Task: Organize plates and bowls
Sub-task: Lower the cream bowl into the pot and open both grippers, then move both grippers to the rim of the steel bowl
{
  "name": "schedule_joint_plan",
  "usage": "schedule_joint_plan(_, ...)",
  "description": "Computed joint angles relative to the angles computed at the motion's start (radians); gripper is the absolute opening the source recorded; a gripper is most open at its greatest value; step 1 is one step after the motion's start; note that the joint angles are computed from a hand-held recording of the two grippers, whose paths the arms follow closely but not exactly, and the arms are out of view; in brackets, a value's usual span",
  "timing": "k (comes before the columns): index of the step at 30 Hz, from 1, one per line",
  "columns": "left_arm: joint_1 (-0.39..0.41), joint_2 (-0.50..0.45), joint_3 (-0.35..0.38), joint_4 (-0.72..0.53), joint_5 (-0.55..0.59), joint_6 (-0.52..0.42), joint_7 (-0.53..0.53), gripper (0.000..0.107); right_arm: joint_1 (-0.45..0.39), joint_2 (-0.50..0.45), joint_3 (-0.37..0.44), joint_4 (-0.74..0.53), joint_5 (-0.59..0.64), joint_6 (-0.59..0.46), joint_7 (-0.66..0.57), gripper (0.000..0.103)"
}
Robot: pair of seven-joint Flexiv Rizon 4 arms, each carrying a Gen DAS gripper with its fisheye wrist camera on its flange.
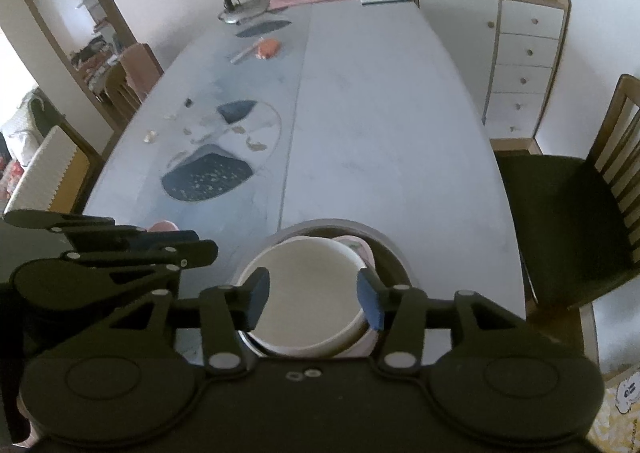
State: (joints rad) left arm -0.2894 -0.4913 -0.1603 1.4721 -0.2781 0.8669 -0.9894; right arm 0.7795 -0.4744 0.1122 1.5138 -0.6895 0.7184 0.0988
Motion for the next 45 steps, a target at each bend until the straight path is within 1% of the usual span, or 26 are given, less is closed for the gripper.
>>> schedule_joint_plan(2,0.01,0.019,-0.008,0.029,-0.02,0.023,0.011,0.023,0.01,0.01,-0.006,0.009,-0.028,0.003,0.013,0.056)
schedule_joint_plan(4,0.02,0.038,-0.019,0.063,-0.047,0.055,0.029,0.029,0.019,0.019,-0.011,0.017,-0.063,0.002,0.02,0.059)
schedule_joint_plan(9,0.037,0.075,-0.033,0.124,-0.102,0.116,0.069,0.03,0.031,0.036,-0.013,0.028,-0.128,-0.01,0.046,0.064)
schedule_joint_plan(10,0.038,0.083,-0.036,0.139,-0.111,0.136,0.079,0.034,0.033,0.041,-0.013,0.033,-0.142,-0.011,0.054,0.066)
schedule_joint_plan(11,0.039,0.09,-0.036,0.151,-0.116,0.152,0.086,0.046,0.034,0.046,-0.011,0.038,-0.154,-0.015,0.061,0.07)
schedule_joint_plan(12,0.041,0.098,-0.038,0.166,-0.127,0.172,0.094,0.054,0.037,0.049,-0.011,0.039,-0.166,-0.023,0.067,0.072)
schedule_joint_plan(13,0.046,0.107,-0.046,0.188,-0.148,0.204,0.107,0.065,0.039,0.053,-0.01,0.043,-0.18,-0.029,0.073,0.076)
schedule_joint_plan(14,0.052,0.116,-0.056,0.21,-0.171,0.239,0.126,0.068,0.041,0.057,-0.009,0.047,-0.193,-0.037,0.077,0.078)
schedule_joint_plan(18,0.061,0.139,-0.069,0.252,-0.212,0.287,0.181,0.069,0.041,0.068,-0.002,0.064,-0.233,-0.041,0.102,0.085)
schedule_joint_plan(20,0.064,0.144,-0.071,0.264,-0.232,0.301,0.193,0.075,0.037,0.074,0.001,0.076,-0.25,-0.037,0.114,0.089)
schedule_joint_plan(21,0.063,0.144,-0.07,0.269,-0.238,0.31,0.194,0.075,0.031,0.079,0.002,0.088,-0.262,-0.02,0.124,0.09)
schedule_joint_plan(23,0.065,0.145,-0.071,0.274,-0.252,0.317,0.195,0.076,0.024,0.09,0.002,0.109,-0.285,-0.004,0.15,0.096)
schedule_joint_plan(27,0.07,0.15,-0.077,0.3,-0.285,0.344,0.2,0.076,0.019,0.107,0.006,0.141,-0.335,-0.02,0.18,0.102)
schedule_joint_plan(29,0.078,0.153,-0.092,0.324,-0.321,0.375,0.216,0.076,0.017,0.113,0.011,0.154,-0.352,-0.042,0.187,0.103)
schedule_joint_plan(31,0.082,0.153,-0.098,0.338,-0.342,0.387,0.226,0.078,0.013,0.119,0.017,0.172,-0.368,-0.053,0.192,0.103)
schedule_joint_plan(33,0.089,0.155,-0.109,0.349,-0.363,0.38,0.251,0.078,0.006,0.126,0.022,0.195,-0.39,-0.052,0.204,0.103)
schedule_joint_plan(35,0.096,0.156,-0.109,0.356,-0.377,0.35,0.275,0.078,-0.002,0.131,0.026,0.214,-0.402,-0.05,0.217,0.103)
schedule_joint_plan(39,0.086,0.14,-0.065,0.338,-0.349,0.257,0.202,0.078,-0.008,0.136,0.035,0.236,-0.414,-0.074,0.21,0.103)
schedule_joint_plan(41,0.074,0.13,-0.045,0.339,-0.324,0.265,0.159,0.078,-0.013,0.135,0.039,0.248,-0.418,-0.076,0.207,0.103)
schedule_joint_plan(45,0.059,0.101,-0.023,0.335,-0.258,0.296,0.079,0.078,-0.027,0.127,0.052,0.262,-0.377,-0.069,0.176,0.103)
